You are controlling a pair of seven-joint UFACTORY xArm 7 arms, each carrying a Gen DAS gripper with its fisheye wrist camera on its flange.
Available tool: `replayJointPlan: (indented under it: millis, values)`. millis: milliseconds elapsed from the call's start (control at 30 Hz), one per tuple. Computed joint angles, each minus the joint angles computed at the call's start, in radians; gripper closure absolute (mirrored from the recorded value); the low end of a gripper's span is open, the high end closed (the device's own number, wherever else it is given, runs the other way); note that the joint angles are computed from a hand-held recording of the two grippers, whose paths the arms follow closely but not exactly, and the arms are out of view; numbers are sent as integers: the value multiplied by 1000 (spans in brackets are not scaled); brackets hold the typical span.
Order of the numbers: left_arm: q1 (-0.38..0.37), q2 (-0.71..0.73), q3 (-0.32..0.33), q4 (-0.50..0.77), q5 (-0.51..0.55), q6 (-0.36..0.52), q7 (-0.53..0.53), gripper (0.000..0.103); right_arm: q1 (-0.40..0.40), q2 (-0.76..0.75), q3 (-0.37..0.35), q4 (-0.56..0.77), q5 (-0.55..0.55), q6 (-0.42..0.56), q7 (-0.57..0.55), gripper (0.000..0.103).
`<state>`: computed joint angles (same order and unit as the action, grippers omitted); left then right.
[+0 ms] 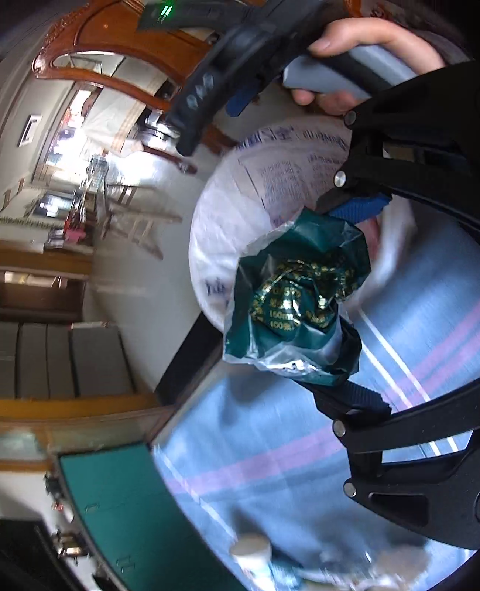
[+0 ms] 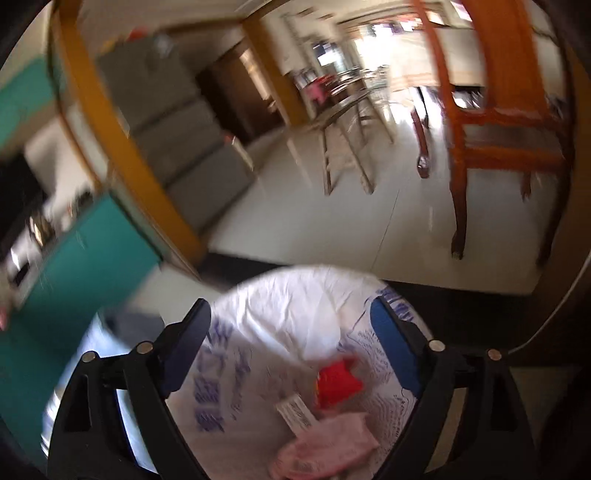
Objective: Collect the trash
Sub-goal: 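Carry the wrapper and green bag to the bin and release both, then grasp the clear snack packet with the right tool while the left grasps white tissue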
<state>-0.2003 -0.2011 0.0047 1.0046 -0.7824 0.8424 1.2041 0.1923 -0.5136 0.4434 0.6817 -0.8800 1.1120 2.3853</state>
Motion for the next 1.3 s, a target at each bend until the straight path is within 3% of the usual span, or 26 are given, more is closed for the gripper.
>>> replayJointPlan:
  millis: [100, 167, 333, 433, 467, 500, 567, 633, 767, 867, 933, 1000, 1100, 1133, 1167, 1233, 1300]
  values:
    - [-21, 14, -22, -3, 0, 19, -7, 27, -12, -39, 27, -29, -8, 40, 90, 16]
    - [-26, 15, -25, -6, -8, 33, -8, 13, -15, -50, 34, -44, -16, 48, 132, 15]
    - [-26, -29, -13, -46, -26, -26, 48, 7, -14, -73, 5, -72, -34, -20, 116, 14]
    - [-20, -50, 11, -56, -25, -126, 72, 7, -23, -48, 15, -46, -45, -33, 91, 14]
    - [-20, -58, 29, -67, -34, -200, 91, 7, -26, -33, 11, -37, -56, -47, 76, 14]
    - [23, -62, 6, -81, -51, -305, 103, 7, -27, -17, 2, -28, -68, -69, 53, 14]
    - [23, -42, 50, -82, -41, -454, 90, 7, -27, 22, -21, -3, -97, -128, -8, 14]
    - [59, -6, 97, -45, -19, -475, 50, 7, -28, 89, -40, 50, -132, -184, -89, 14]
    - [213, 104, 143, 61, 142, -434, -172, 7, 1, 322, -77, 256, -232, -313, -279, 14]
    - [299, 169, 149, 141, 218, -383, -266, 7, 40, 544, -125, 464, -242, -544, -431, 14]
    - [340, 181, 143, 154, 226, -374, -271, 7, 53, 728, -128, 650, -146, -719, -635, 14]
    - [368, 184, 137, 157, 217, -371, -249, 7, 51, 871, -91, 796, -27, -808, -815, 14]
    - [399, 189, 133, 167, 208, -362, -231, 7, 49, 1037, -12, 956, 120, -837, -1023, 15]
    - [405, 184, 130, 163, 202, -361, -225, 7, 58, 1079, 3, 995, 148, -833, -1072, 23]
    - [410, 185, 129, 163, 193, -358, -221, 7, 65, 1103, 13, 1019, 172, -820, -1113, 42]
    - [413, 180, 124, 155, 183, -356, -217, 7, 72, 1133, 24, 1054, 220, -785, -1179, 66]
    - [416, 184, 123, 159, 173, -346, -207, 7, 82, 1109, -5, 1008, 231, -834, -1176, 70]
